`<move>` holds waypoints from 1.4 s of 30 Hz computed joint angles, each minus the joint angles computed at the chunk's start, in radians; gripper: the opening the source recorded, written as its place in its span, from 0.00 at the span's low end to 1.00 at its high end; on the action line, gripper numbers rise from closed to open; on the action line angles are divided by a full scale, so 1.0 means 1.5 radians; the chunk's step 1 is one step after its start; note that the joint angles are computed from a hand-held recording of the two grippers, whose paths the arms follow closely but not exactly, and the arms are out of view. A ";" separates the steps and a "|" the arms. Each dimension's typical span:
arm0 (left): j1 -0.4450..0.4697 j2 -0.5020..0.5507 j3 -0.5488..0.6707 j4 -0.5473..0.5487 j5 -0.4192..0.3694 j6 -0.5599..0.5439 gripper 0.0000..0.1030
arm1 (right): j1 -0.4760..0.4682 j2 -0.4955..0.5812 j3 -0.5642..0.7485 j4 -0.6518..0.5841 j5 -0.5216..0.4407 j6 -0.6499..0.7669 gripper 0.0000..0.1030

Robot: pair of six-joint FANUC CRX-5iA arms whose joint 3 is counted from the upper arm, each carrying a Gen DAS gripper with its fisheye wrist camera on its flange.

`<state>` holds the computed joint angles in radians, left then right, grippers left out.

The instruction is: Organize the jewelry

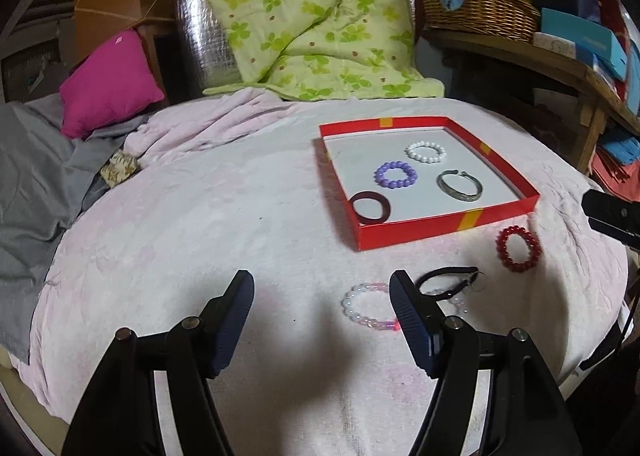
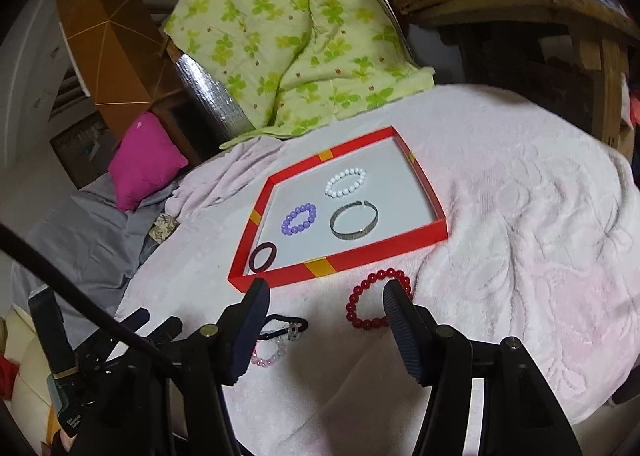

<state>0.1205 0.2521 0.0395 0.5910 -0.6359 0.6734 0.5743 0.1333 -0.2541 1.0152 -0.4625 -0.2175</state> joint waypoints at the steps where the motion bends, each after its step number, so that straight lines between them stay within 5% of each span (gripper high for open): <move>1: 0.000 0.002 0.003 -0.005 0.000 0.007 0.69 | -0.002 0.001 0.001 -0.003 0.003 0.000 0.61; 20: -0.004 0.020 0.048 -0.085 -0.012 0.084 0.69 | 0.003 0.019 0.032 -0.072 -0.018 0.077 0.61; 42: -0.023 0.029 0.080 -0.208 0.004 0.168 0.69 | -0.026 -0.009 -0.010 -0.092 0.026 0.047 0.61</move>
